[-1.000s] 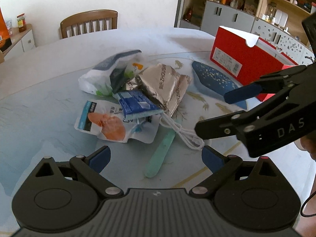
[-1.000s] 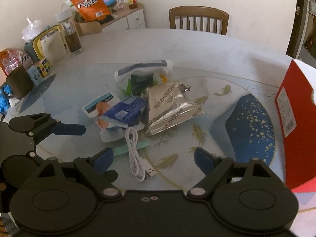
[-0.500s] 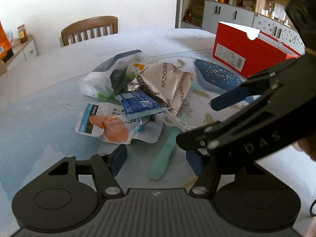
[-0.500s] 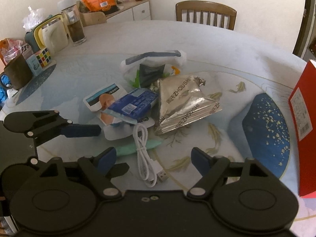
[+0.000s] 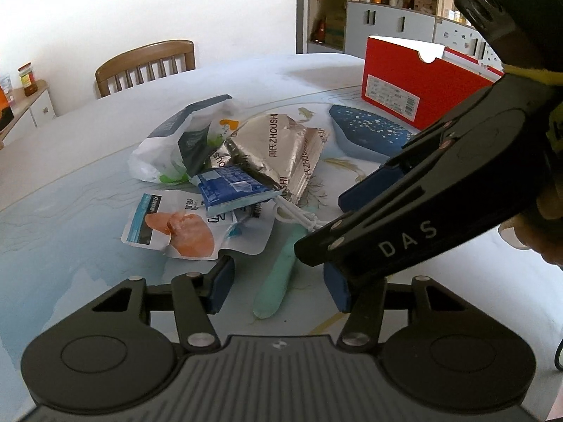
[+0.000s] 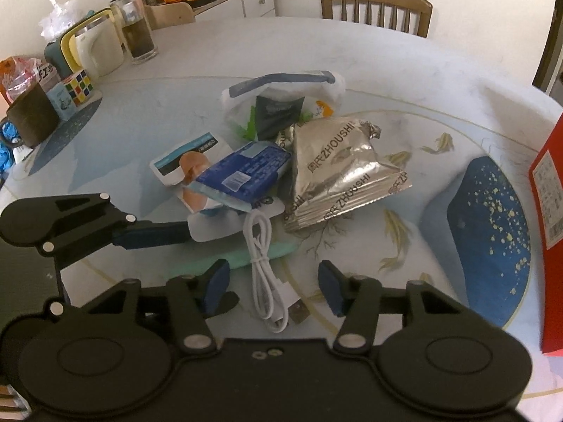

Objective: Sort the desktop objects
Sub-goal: 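Grasp the white USB cable with the right gripper while the left gripper grasps the mint-green stick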

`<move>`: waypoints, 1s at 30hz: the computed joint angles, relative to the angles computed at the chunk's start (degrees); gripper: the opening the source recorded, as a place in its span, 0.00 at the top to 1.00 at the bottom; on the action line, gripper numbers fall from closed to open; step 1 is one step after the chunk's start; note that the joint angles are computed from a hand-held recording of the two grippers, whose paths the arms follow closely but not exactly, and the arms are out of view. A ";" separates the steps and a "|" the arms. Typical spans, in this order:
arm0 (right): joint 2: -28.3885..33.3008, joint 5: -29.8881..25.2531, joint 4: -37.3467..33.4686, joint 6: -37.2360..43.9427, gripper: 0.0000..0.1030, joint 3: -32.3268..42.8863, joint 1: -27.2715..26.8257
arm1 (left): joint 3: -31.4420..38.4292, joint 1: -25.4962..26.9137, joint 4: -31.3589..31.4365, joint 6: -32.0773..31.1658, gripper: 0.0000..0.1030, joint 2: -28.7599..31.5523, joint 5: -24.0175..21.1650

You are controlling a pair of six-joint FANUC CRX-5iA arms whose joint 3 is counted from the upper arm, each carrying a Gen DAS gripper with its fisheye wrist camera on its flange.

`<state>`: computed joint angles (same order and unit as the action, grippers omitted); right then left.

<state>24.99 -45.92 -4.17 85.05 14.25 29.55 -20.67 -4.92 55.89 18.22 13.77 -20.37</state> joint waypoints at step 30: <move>-2.18 -0.45 -0.89 -1.37 0.91 -2.27 -3.58 | 1.67 -0.24 -0.06 3.72 0.91 0.97 -1.41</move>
<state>22.80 -46.37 -5.06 83.69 11.97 25.97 -19.00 -5.16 55.83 21.95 14.74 -21.78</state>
